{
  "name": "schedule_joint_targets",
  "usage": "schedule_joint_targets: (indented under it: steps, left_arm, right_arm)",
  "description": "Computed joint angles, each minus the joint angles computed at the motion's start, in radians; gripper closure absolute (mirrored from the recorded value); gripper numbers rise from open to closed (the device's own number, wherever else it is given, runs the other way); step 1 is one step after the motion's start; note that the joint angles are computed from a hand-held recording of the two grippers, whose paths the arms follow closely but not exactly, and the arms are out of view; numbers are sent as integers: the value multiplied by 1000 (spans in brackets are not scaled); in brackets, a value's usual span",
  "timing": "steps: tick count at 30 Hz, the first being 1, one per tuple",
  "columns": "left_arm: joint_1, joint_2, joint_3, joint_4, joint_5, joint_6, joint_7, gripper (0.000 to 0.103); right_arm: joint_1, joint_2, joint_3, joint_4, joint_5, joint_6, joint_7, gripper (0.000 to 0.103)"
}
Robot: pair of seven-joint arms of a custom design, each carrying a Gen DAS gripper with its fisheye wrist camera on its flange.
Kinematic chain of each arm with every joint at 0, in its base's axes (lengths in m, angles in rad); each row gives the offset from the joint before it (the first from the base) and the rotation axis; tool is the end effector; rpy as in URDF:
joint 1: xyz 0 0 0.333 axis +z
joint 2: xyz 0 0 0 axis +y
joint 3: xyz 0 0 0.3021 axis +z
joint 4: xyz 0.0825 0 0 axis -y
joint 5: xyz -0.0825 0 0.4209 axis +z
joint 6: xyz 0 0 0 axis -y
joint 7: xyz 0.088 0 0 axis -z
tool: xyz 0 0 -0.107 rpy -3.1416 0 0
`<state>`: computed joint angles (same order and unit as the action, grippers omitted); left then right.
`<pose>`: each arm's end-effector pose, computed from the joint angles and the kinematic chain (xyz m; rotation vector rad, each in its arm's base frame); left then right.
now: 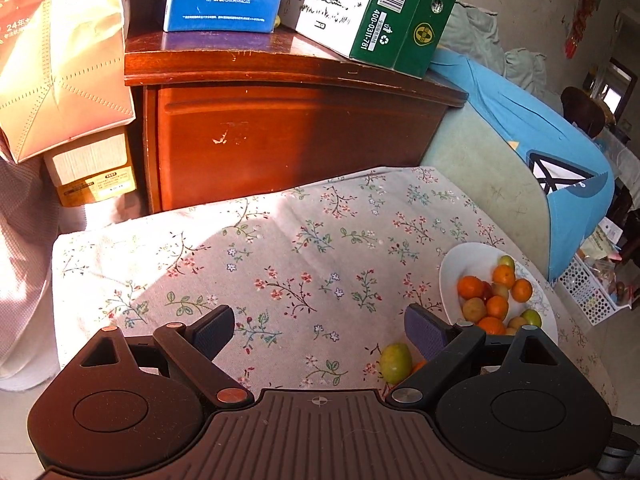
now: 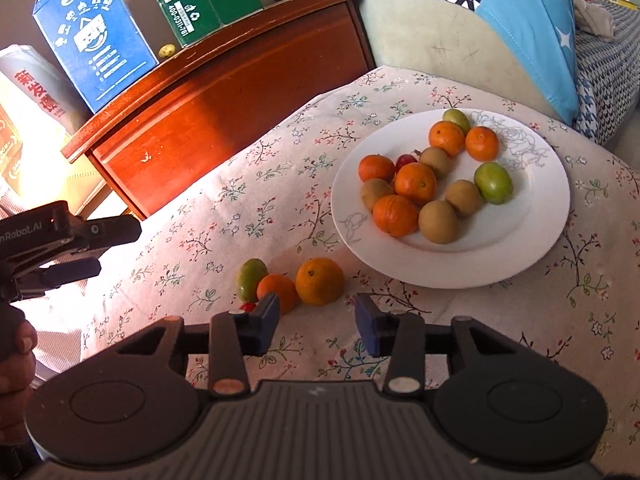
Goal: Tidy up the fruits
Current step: 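Close the right tool on a tangerine while the left tool grasps a green lime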
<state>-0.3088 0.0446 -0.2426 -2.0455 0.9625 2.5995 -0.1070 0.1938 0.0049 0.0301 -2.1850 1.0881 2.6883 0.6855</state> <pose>0.5259 -0.3414 0.4368 -2.1044 1.3808 -0.8750 0.5846 0.1038 0.3916 -1.8191 1.4574 -0.1082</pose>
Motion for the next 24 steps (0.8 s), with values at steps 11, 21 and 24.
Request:
schedule_joint_targets:
  steps: [11,21,24]
  left_arm:
    - [-1,6,-1,-2,-14,16,16,10]
    - [-7,21,2,6,-35,21,50,10]
    - [-6,28,5,9,-43,33,49,10]
  right_arm:
    - [-14,86,13,80,30,-9,152,60]
    - [-28,132,31,117,44,-26,234,71]
    - [-27,120,28,108,7,-29,259,72]
